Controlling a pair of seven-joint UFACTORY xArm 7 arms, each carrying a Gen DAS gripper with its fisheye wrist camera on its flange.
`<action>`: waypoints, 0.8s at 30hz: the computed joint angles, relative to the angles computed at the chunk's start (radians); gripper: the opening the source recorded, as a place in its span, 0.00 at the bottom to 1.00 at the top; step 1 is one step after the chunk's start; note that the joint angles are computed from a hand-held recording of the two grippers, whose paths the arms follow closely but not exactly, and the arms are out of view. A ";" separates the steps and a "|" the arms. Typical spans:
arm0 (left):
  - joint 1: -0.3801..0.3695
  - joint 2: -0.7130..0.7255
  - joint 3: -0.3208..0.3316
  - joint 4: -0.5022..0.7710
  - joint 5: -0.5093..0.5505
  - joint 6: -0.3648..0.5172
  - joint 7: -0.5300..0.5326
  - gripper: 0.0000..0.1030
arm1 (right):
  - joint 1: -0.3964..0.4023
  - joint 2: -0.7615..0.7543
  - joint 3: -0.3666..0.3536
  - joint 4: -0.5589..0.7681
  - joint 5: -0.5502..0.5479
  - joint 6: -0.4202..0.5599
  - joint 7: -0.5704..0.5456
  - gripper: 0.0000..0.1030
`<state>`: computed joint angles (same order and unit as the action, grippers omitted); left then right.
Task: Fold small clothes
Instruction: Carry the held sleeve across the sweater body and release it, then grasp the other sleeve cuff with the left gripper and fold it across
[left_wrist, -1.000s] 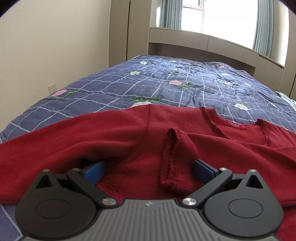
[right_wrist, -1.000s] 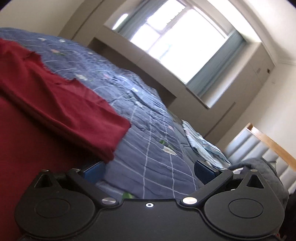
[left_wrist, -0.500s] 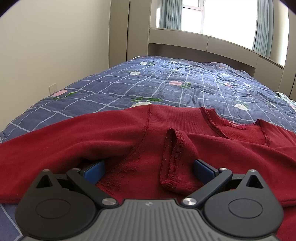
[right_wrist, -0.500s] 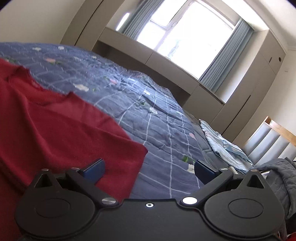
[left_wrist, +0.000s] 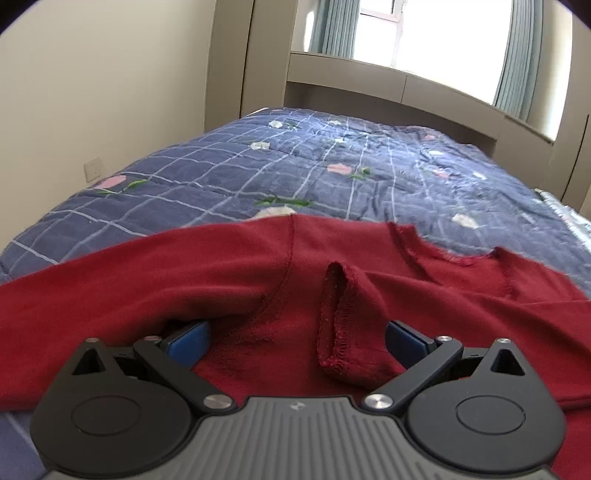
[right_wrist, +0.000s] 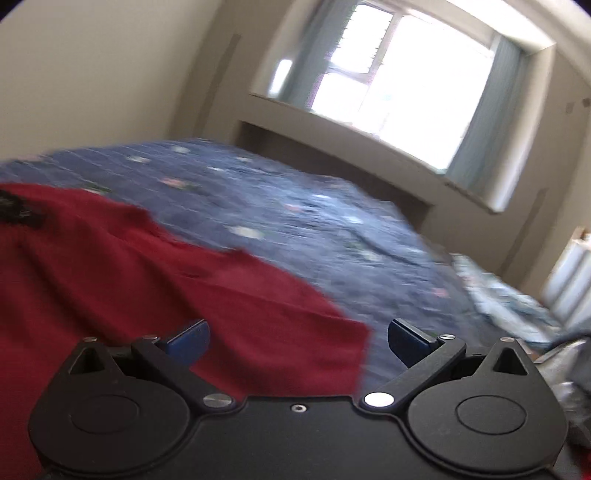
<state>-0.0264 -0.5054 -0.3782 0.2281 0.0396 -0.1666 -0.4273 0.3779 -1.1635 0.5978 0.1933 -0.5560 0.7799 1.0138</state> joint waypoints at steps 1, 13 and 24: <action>-0.015 -0.043 0.018 -0.015 -0.004 0.021 -0.004 1.00 | 0.018 0.025 0.002 0.023 0.029 -0.004 0.011 0.99; 0.136 -0.744 0.519 -0.195 -0.010 0.592 0.287 1.00 | 0.061 0.314 0.199 0.219 0.116 -0.036 0.246 0.99; 0.456 -0.481 0.707 -0.126 -0.169 0.482 0.378 0.98 | 0.151 0.427 0.143 0.219 0.080 -0.011 0.417 0.99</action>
